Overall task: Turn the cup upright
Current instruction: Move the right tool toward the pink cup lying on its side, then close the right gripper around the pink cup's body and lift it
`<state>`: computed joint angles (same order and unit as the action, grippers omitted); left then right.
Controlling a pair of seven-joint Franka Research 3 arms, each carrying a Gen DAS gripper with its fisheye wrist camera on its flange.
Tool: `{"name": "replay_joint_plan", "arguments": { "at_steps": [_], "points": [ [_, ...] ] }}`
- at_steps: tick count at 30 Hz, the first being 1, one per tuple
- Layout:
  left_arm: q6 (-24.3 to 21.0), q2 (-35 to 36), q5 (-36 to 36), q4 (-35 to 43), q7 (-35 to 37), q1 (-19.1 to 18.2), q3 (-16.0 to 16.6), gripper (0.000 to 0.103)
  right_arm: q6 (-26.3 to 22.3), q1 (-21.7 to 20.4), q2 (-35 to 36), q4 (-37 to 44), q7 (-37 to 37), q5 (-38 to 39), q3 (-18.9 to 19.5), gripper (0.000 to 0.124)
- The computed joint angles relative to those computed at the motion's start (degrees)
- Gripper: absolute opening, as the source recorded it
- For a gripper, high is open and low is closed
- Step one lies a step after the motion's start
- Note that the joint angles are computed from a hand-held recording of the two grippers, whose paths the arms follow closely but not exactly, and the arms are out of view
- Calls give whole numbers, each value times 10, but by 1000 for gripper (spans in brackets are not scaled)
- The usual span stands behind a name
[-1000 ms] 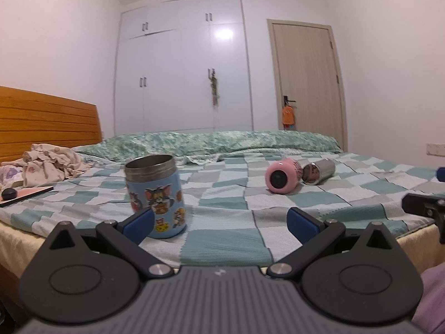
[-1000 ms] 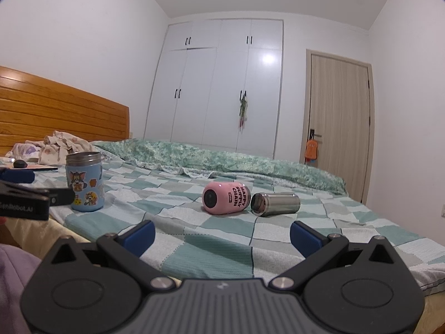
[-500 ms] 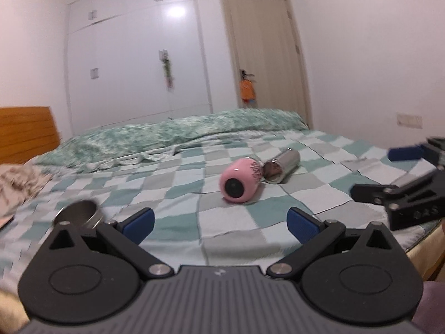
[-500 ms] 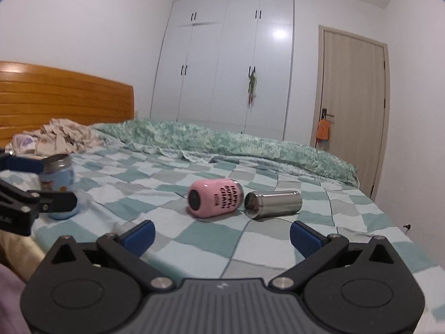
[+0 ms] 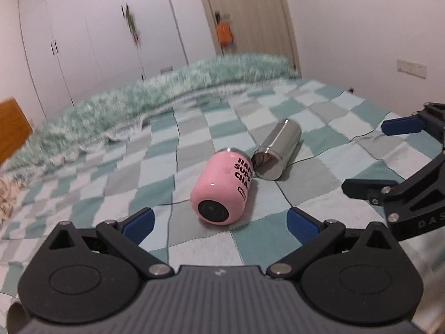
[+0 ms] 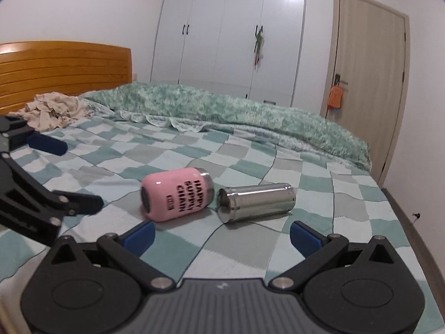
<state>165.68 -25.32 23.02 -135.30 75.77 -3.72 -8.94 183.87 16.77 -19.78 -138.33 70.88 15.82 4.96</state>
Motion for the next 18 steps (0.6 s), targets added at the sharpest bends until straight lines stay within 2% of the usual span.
{"name": "replay_joint_plan", "arguments": {
  "at_steps": [1,3,6,9,11,18],
  "points": [
    [-20,26,-18,27,19,-17,13,103,-9,10,14,17,-5,2,-15,103],
    [-53,70,-42,75,40,-27,20,103,-28,49,46,55,-33,23,-61,103],
    [-89,129,10,141,7,5,-11,103,-51,78,92,107,-88,69,-98,103],
    [-132,190,33,210,-2,6,-16,103,-92,91,134,158,-161,138,-120,103],
    [-172,236,23,265,8,-2,-12,103,-108,88,155,181,-202,172,-118,103],
    [-258,339,-36,382,64,-17,-3,103,-157,34,235,268,-268,217,-79,103]
  ]
}}
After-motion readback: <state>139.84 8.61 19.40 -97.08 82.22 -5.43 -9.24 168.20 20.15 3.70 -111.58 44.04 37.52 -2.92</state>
